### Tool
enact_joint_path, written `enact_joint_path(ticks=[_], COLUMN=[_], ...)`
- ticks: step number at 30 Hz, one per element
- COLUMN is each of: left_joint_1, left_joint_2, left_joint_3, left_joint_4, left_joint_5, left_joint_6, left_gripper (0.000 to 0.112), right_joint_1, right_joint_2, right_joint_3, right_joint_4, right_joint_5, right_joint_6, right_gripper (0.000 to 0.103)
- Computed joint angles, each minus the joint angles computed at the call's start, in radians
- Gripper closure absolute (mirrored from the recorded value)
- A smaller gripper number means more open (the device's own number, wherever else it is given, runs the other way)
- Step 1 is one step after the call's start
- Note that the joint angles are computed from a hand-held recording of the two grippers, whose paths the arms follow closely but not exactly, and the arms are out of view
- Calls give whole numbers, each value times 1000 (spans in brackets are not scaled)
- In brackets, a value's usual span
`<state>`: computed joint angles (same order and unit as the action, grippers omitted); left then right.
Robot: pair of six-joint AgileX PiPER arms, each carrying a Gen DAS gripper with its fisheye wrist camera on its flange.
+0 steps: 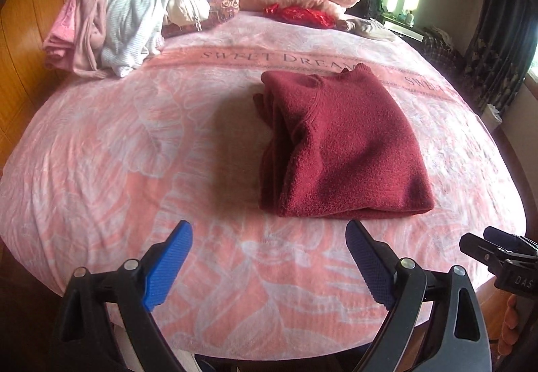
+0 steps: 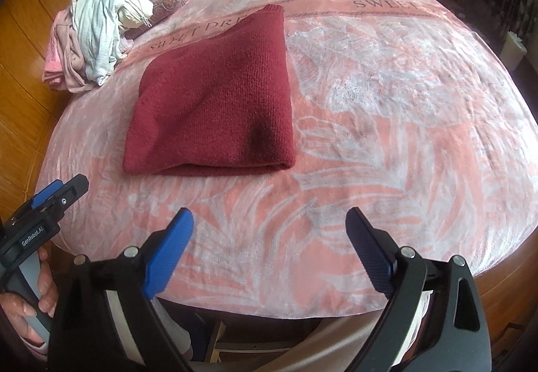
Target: Fold small clothes
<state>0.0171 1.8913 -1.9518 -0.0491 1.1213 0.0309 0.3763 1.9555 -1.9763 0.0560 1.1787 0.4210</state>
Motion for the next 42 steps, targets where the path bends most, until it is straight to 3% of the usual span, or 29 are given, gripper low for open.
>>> enact_joint_path(ticks=[7,25,42], left_joint_1=[-15,-47,-65], left_joint_2=[-61,-128,-77], left_joint_3=[34,63,62], left_joint_4=[29,115,118], left_joint_5=[-30,-72,-33], left_joint_6=[-11,-51,-78], left_gripper=[18,16,16], right_joint_1=[38,91,113], right_joint_2=[-15,-67,-20], right_joint_3=[-42,-22,-53], right_joint_4=[-56,-114,-161], right_joint_5=[18,-28,-18], right_joint_6=[12,27,48], right_gripper=[11,10,10])
